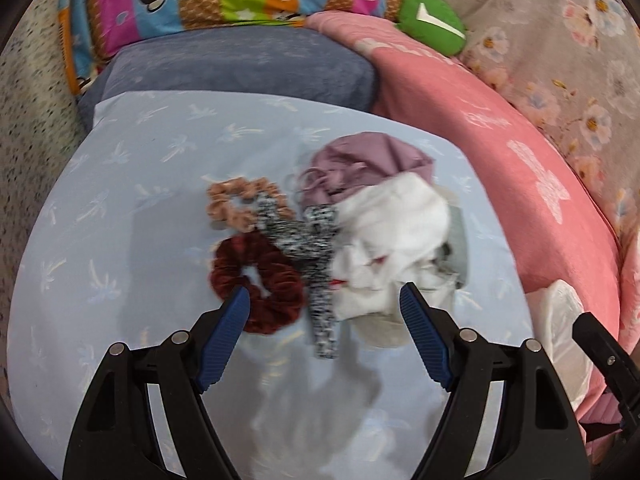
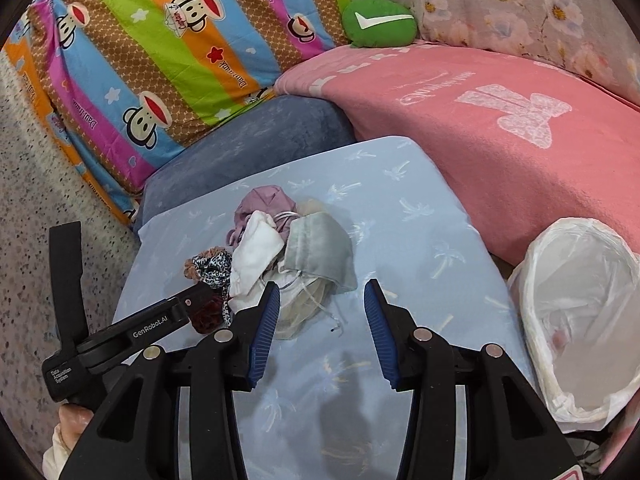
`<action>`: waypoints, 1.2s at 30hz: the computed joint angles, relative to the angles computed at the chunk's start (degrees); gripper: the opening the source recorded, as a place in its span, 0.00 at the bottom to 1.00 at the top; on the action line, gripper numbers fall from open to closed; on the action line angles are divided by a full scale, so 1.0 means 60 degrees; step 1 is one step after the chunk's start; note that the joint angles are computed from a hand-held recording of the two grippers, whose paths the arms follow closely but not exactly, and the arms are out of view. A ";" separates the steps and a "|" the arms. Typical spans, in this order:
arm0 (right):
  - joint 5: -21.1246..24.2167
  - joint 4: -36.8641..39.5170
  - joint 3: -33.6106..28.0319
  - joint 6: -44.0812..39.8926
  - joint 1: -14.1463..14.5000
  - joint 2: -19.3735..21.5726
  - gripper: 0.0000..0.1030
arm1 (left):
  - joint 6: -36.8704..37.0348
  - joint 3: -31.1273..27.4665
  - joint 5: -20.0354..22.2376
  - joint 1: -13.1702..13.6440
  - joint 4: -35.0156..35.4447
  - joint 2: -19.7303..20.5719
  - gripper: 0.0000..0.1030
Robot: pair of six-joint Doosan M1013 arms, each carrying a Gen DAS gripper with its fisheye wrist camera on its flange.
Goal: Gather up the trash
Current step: 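Move both grippers back over the pile of items, then grasp the dark red scrunchie with the left gripper while the right grasps the white cloth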
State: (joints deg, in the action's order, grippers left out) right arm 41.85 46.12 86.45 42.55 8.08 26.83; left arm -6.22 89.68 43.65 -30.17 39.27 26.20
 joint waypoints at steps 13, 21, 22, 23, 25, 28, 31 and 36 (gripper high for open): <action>0.0077 -0.0543 -0.0632 0.0739 0.0733 0.0620 0.42 | -0.0107 0.0789 -0.0607 0.0548 -0.0679 -0.0182 0.71; 0.0153 -0.0918 -0.1144 0.1388 0.1034 0.1087 0.43 | 0.0399 0.0966 -0.1338 0.0806 -0.1337 -0.0143 0.55; 0.0161 -0.0977 -0.1199 0.1453 0.1067 0.1134 0.43 | 0.0447 0.0989 -0.1444 0.0820 -0.1413 -0.0147 0.53; 0.0148 -0.1035 -0.1236 0.1513 0.1100 0.1171 0.43 | 0.0500 0.1013 -0.1545 0.0836 -0.1471 -0.0149 0.51; 0.0188 -0.1098 -0.1332 0.1600 0.1158 0.1260 0.43 | 0.0603 0.1037 -0.1665 0.0846 -0.1503 -0.0149 0.43; 0.0316 -0.1177 -0.1453 0.1682 0.1229 0.1374 0.42 | 0.0839 0.1132 -0.1979 0.0894 -0.1694 -0.0181 0.30; 0.0397 -0.1249 -0.1517 0.1694 0.1317 0.1458 0.30 | 0.0952 0.1195 -0.2129 0.0919 -0.1843 -0.0212 0.23; 0.0301 -0.1191 -0.1418 0.1522 0.1365 0.1410 0.04 | 0.0952 0.1272 -0.2198 0.0897 -0.1823 -0.0301 0.18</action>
